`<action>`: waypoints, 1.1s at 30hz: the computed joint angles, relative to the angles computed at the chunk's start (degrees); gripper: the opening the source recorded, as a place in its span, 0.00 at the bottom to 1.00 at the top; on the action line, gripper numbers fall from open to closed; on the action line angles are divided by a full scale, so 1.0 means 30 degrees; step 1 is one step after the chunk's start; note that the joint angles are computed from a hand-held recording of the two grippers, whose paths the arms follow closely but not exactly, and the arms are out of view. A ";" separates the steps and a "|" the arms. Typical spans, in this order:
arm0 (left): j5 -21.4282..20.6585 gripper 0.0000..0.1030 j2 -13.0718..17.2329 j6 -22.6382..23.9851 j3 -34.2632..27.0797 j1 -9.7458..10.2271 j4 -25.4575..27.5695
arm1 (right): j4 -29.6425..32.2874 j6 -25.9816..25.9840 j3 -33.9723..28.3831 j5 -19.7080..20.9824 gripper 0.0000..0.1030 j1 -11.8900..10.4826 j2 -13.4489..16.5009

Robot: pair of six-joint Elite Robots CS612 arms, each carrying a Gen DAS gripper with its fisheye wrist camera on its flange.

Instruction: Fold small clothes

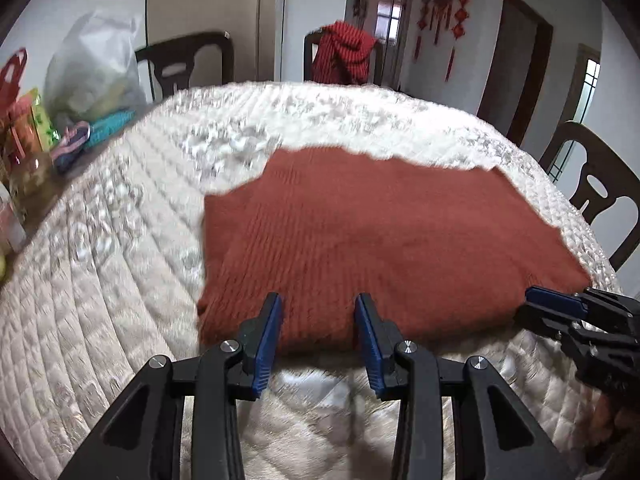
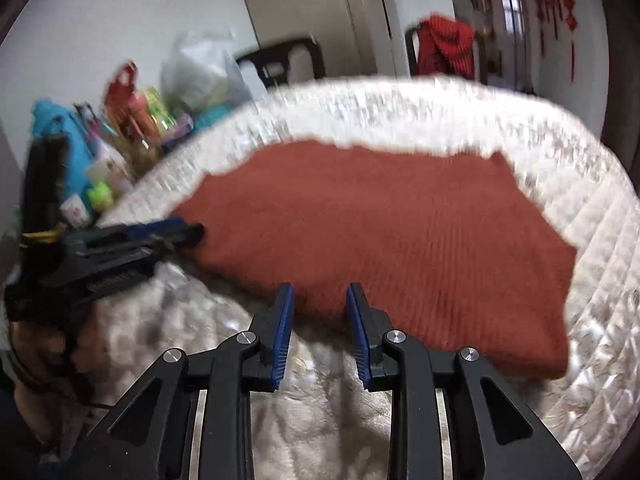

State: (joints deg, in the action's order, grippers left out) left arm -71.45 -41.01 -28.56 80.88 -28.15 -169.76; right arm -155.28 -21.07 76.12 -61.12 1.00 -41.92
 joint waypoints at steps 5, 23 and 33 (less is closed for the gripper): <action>-0.0619 0.39 -0.0302 -0.0027 0.0622 0.0095 -0.0932 | -0.1346 0.0564 0.0720 0.0276 0.24 -0.0400 -0.0417; -0.1581 0.39 -0.0238 -0.0831 0.1215 0.0473 -0.2048 | -0.3126 0.3177 0.1701 -0.3059 0.22 -0.1255 -0.0641; -0.1883 0.39 -0.0678 -0.1884 0.2369 0.0406 -0.3177 | -0.2758 0.3886 0.2161 -0.1741 0.25 -0.1666 -0.0891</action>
State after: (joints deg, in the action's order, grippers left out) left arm -77.10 -43.04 -34.21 87.98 -26.93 -179.29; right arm -163.56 -9.41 82.60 -66.34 -4.00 -44.59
